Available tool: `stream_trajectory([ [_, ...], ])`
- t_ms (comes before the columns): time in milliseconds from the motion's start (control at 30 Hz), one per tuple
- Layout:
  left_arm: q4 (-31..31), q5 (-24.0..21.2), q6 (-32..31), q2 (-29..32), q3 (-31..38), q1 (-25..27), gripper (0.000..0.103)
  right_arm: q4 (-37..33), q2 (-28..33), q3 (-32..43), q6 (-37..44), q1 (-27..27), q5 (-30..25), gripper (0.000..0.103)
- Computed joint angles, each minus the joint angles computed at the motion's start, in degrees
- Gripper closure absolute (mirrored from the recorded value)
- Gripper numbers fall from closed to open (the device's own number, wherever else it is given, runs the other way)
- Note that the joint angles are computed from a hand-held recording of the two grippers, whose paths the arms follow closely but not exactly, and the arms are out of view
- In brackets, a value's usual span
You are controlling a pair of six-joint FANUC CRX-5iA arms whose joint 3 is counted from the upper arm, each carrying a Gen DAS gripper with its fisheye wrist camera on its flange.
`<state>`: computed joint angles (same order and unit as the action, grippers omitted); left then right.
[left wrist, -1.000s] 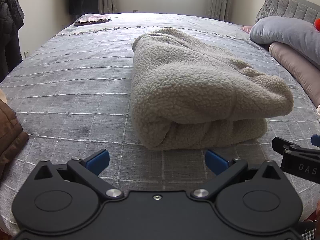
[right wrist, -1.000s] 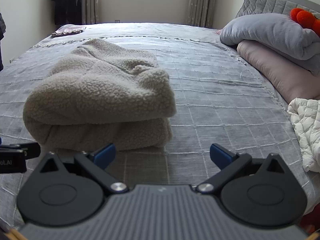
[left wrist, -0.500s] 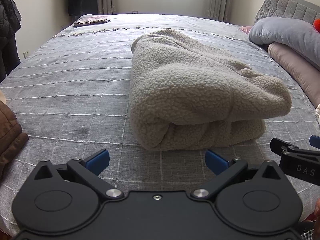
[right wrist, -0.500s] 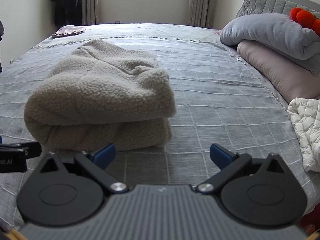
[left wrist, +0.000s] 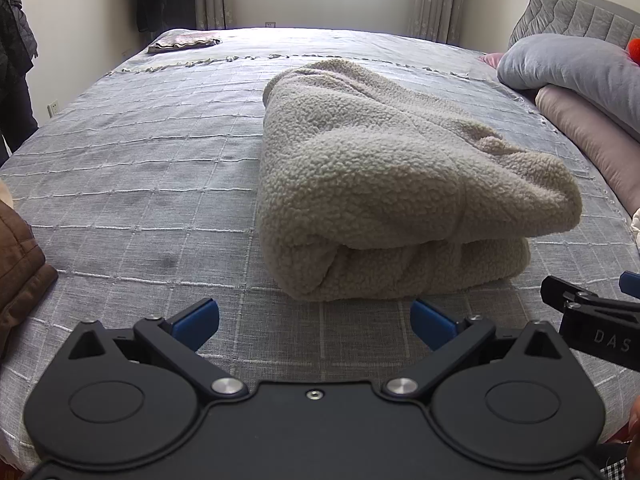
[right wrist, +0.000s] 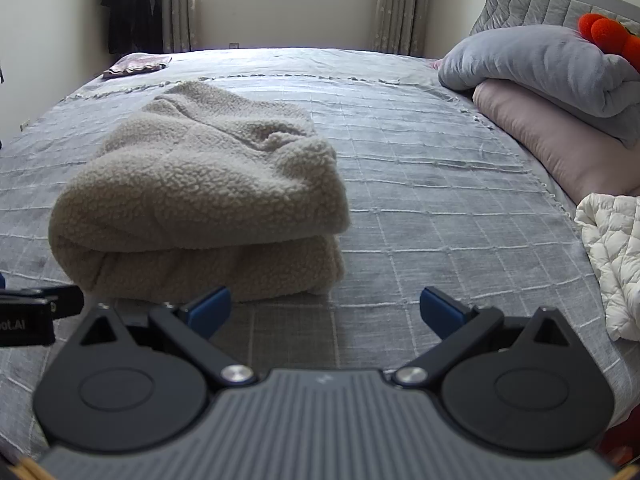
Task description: Fold large clothes
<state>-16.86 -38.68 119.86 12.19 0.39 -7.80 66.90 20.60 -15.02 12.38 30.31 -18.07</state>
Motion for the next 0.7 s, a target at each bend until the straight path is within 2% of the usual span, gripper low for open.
stream_trajectory([
  [700, 1.18, 0.66, -0.71, -0.26, -0.79, 0.54, 0.000, 0.59, -0.05, -0.19, -1.03, 0.01, 0.17, 0.000],
])
